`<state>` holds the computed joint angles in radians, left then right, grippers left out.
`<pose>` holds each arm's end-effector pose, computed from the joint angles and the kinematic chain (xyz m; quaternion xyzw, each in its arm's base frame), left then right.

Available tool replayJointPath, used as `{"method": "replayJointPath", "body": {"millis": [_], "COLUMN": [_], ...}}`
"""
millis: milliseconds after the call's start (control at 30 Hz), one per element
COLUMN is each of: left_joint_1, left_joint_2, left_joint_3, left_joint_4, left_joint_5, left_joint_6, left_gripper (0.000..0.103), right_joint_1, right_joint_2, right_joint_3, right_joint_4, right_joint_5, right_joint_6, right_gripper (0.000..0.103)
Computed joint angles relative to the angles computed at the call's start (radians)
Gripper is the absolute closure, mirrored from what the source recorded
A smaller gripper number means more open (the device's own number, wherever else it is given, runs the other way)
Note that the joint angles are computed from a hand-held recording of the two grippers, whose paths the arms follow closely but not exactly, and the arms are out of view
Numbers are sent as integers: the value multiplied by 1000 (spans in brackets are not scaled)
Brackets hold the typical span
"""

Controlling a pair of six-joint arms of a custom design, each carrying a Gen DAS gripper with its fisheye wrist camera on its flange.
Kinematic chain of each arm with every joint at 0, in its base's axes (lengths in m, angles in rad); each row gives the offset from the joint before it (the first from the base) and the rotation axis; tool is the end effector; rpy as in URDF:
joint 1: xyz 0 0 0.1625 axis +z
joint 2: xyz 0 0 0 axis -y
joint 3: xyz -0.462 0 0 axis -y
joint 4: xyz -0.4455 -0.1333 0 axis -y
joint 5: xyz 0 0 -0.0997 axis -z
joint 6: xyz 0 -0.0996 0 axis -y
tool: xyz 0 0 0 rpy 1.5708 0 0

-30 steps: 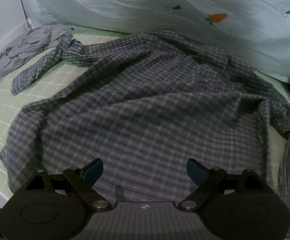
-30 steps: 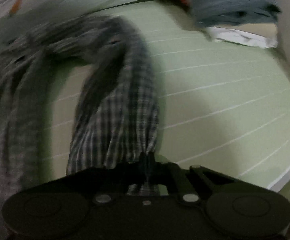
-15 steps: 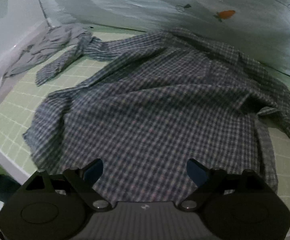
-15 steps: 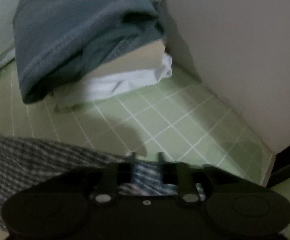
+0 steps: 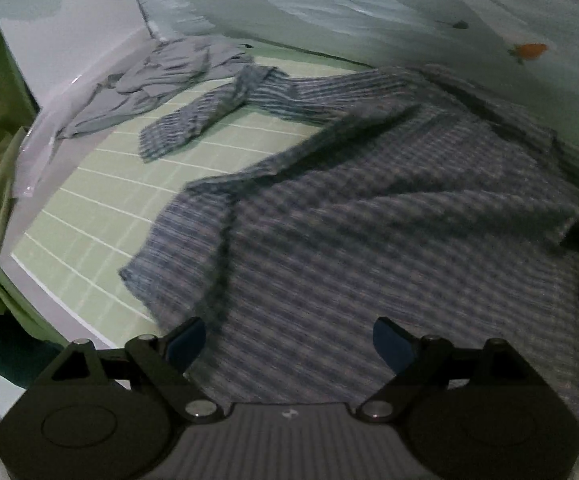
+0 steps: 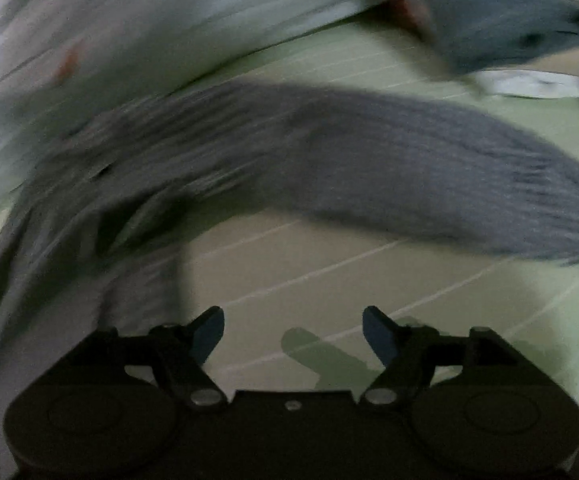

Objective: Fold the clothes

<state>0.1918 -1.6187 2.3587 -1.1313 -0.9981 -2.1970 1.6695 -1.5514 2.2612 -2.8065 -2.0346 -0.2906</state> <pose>-0.2269 -0.2348 0.1995 -0.1729 0.7940 -0.3442 0.4704 0.1354 -0.4667 0.3071 0.1232 -0.9336 0.2306 0.2451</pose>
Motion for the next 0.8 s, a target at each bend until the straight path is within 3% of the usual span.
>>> {"method": "replayJointPath", "body": {"millis": [100,233,267,300,367,433,500,633,667,700,800], "left_joint_1": [-2,-5,-7,-9,-14,-16,-10,26,41,59,144], "left_joint_2": [-88,-209,-235,-259,-315,-379,-439,-536,-558,-577,-613], "left_joint_3": [22,52,57,61,69,76,78,71,67,62,37], "left_joint_4": [60,126,144,163,210,259,303,390,408,423,439], "left_joint_5": [0,2,4,7,14,22,32,59,71,86,161], "left_joint_6": [-20,-2,8,15,24,25,22,14,9,7,29], "left_gripper": [12,12,12,12,12,11,11,11,11,11,11], "right_joint_1": [54,121,134,147,158,157,152,157,158,158,201], "right_joint_2": [28,103,128,157,187,192,201,229,237,245,265], "right_joint_3": [24,36,38,41,40,45,46,35,32,28,35], "right_joint_4": [5,-64,-103,-152,-211,-278,-351,-386,-395,-404,-476], "right_joint_5": [8,-53,-88,-134,-206,-255,-340,-483,-518,-553,-563], "right_joint_6": [-20,-19,-24,-30,5,65,85,113,119,125,124], "right_gripper": [23,23,30,60,97,99,100,96,89,73,40]}}
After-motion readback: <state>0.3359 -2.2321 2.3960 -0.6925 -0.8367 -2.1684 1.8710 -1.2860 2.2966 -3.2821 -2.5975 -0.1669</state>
